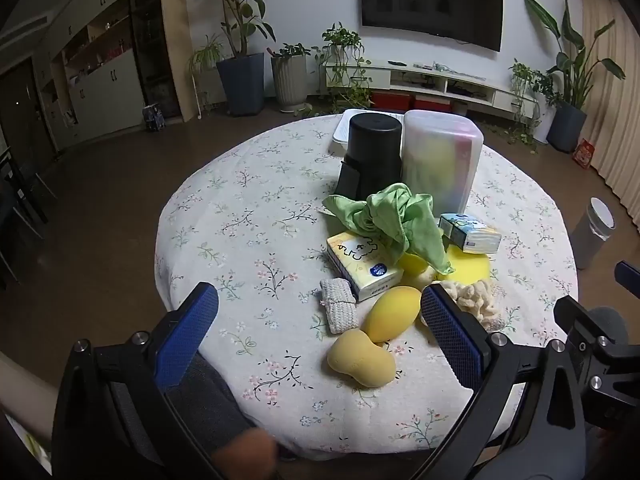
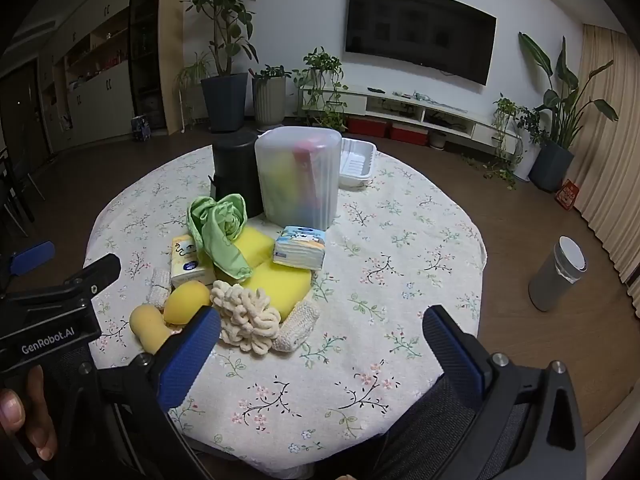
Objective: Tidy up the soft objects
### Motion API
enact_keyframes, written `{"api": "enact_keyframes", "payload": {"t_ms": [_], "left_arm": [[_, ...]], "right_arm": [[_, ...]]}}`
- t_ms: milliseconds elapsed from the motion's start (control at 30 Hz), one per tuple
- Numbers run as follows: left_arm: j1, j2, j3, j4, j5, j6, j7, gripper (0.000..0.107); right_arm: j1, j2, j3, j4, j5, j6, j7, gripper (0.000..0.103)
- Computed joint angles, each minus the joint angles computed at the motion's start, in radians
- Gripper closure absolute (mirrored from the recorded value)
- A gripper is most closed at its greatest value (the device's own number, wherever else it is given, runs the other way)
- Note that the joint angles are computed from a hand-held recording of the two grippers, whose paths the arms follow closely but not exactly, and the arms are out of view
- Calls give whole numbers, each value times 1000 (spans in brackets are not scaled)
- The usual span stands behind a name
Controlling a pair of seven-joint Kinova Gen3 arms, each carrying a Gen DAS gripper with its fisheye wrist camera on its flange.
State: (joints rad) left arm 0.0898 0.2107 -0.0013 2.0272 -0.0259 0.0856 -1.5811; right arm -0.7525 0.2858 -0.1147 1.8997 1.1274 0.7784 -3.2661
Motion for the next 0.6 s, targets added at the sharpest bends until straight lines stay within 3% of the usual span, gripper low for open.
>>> {"api": "enact_keyframes", "payload": {"t_ms": [333, 400, 600], "left_arm": [[45, -1, -46, 1, -23, -4, 24, 4], [22, -1, -22, -1, -18, 0, 16, 5], [34, -2, -36, -1, -26, 3, 24, 4]], "right_arm": [[1, 1, 1, 0, -2, -3, 2, 0], [1, 1, 1, 0, -1, -4, 1, 0], [2, 2, 2, 1, 1, -4, -1, 0]]}}
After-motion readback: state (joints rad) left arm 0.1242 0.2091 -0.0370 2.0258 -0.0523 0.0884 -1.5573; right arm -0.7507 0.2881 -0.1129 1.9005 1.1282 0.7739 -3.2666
